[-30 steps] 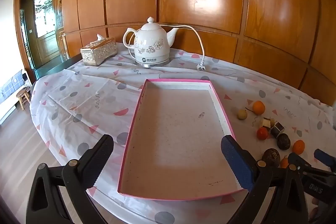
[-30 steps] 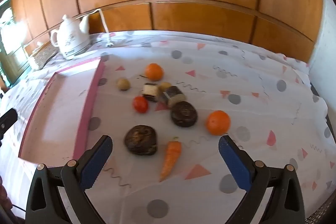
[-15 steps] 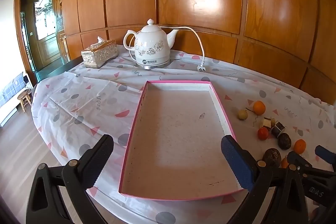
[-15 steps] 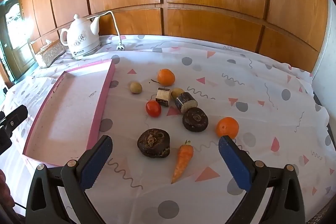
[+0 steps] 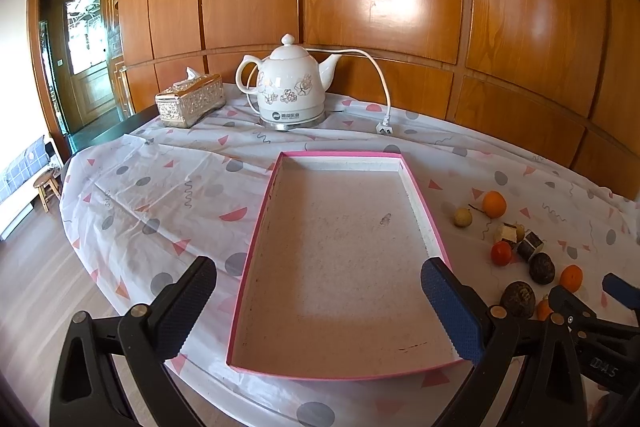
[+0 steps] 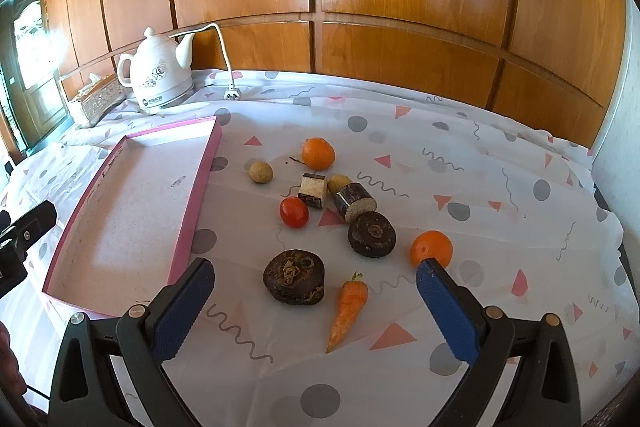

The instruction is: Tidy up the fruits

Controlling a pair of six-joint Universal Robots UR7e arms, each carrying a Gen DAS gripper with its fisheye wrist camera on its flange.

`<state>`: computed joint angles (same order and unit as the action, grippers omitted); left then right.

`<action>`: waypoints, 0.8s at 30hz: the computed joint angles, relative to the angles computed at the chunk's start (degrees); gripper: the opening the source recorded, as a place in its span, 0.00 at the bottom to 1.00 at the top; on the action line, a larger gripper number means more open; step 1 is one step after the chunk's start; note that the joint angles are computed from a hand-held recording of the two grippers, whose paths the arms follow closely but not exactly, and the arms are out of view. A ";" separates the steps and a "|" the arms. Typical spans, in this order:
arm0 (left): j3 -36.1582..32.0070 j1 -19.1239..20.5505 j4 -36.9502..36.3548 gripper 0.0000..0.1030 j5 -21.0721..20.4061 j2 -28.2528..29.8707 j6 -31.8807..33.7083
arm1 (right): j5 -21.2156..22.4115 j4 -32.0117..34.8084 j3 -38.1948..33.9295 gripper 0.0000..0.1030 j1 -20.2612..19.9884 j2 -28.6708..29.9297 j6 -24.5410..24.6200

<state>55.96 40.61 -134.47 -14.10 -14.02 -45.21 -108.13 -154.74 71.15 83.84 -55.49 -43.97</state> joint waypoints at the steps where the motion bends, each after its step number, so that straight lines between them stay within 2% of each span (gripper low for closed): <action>1: -0.02 0.00 -0.20 1.00 0.00 0.06 0.18 | -0.03 -0.29 0.17 1.00 0.01 -0.02 -0.12; 24: -0.85 -0.41 -2.89 1.00 0.24 1.02 2.67 | 1.29 -1.65 0.99 1.00 0.08 -0.61 -0.99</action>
<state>55.11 40.20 -137.36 -13.86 -13.01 -42.54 -106.85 -156.39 72.14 83.92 -56.10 -44.96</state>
